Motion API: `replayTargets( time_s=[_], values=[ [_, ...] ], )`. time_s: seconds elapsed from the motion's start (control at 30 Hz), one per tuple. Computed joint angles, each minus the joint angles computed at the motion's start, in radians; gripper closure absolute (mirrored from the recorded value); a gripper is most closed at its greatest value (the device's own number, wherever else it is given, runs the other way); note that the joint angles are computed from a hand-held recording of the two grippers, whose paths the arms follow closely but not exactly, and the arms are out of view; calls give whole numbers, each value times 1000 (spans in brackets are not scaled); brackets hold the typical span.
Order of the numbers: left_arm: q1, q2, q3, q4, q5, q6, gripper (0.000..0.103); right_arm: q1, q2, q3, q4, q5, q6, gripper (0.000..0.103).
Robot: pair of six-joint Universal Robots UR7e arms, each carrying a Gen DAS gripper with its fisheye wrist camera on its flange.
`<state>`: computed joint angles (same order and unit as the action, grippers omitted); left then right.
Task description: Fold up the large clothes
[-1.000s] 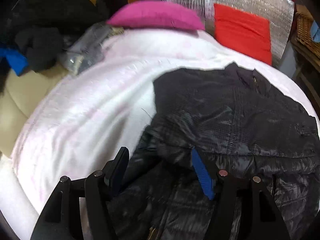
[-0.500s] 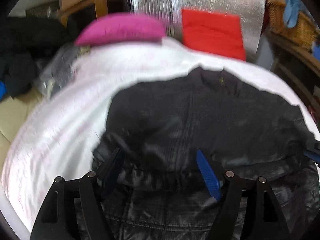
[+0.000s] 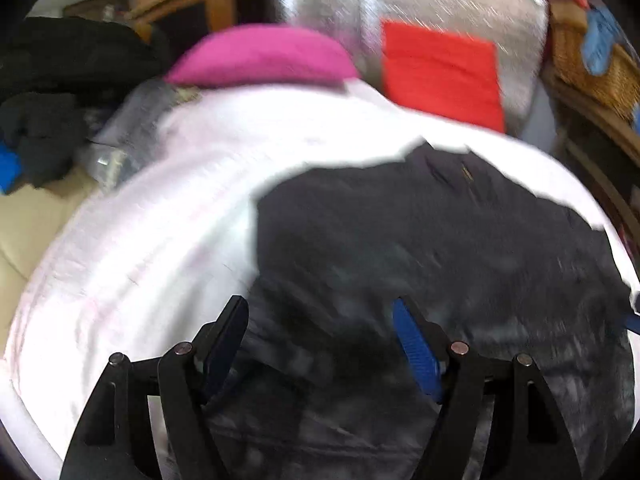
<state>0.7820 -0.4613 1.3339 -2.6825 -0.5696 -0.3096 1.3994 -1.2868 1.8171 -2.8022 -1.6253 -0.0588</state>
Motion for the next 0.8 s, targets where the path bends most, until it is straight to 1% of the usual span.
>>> replayTargets(
  time_s=[0.03, 0.07, 0.13, 0.17, 0.2, 0.23, 0.33, 0.37, 0.4, 0.43, 0.47, 0.5, 0.53, 0.57, 0.6, 0.67, 0.7, 0.73, 0.77, 0.8],
  values=[
    [5, -10, 5, -16, 25, -10, 21, -12, -15, 13, -53, -8, 14, 44],
    [10, -14, 3, -7, 36, -28, 19, -23, -26, 18, -82, -9, 24, 44],
    [31, -25, -12, 48, 51, -93, 19, -51, -38, 17, -114, 10, 58, 43],
    [37, -23, -23, 71, 53, -108, 19, -60, -36, 11, -125, 2, 77, 43],
    [48, -17, -41, 111, 54, -129, 19, -61, -27, 0, -133, -26, 88, 43],
    [56, -10, -59, 151, 47, -142, 19, -60, -14, -13, -133, -49, 84, 43],
    [76, 17, -105, 227, -23, -133, 19, -47, 36, -54, -107, -102, 71, 43],
    [78, 12, -100, 233, -36, -131, 19, -39, 58, -70, -95, -128, 67, 43],
    [80, 17, -103, 234, -50, -121, 23, -25, 82, -83, -93, -163, 56, 42],
    [81, 22, -108, 234, -62, -109, 33, -15, 98, -90, -96, -192, 41, 46],
    [82, 26, -118, 236, -75, -98, 37, -2, 115, -97, -100, -229, 16, 51],
    [81, 34, -125, 233, -67, -92, 42, 9, 127, -101, -111, -260, -4, 64],
    [75, 36, -118, 206, -44, -74, 52, 25, 138, -103, -128, -303, -25, 68],
    [69, 37, -113, 192, -37, -65, 54, 37, 143, -101, -153, -333, -50, 72],
    [65, 36, -109, 168, -31, -48, 57, 44, 142, -95, -177, -347, -73, 74],
    [65, 35, -105, 137, -28, -30, 57, 50, 132, -82, -212, -351, -93, 75],
    [68, 38, -112, 160, -23, -40, 54, 45, 129, -79, -216, -348, -97, 75],
    [74, 43, -124, 206, -22, -62, 46, 39, 136, -89, -195, -361, -92, 75],
    [74, 40, -125, 246, -20, -86, 43, 33, 145, -100, -168, -375, -81, 75],
    [74, 47, -130, 264, -10, -90, 42, 24, 151, -107, -146, -374, -67, 75]
  ],
)
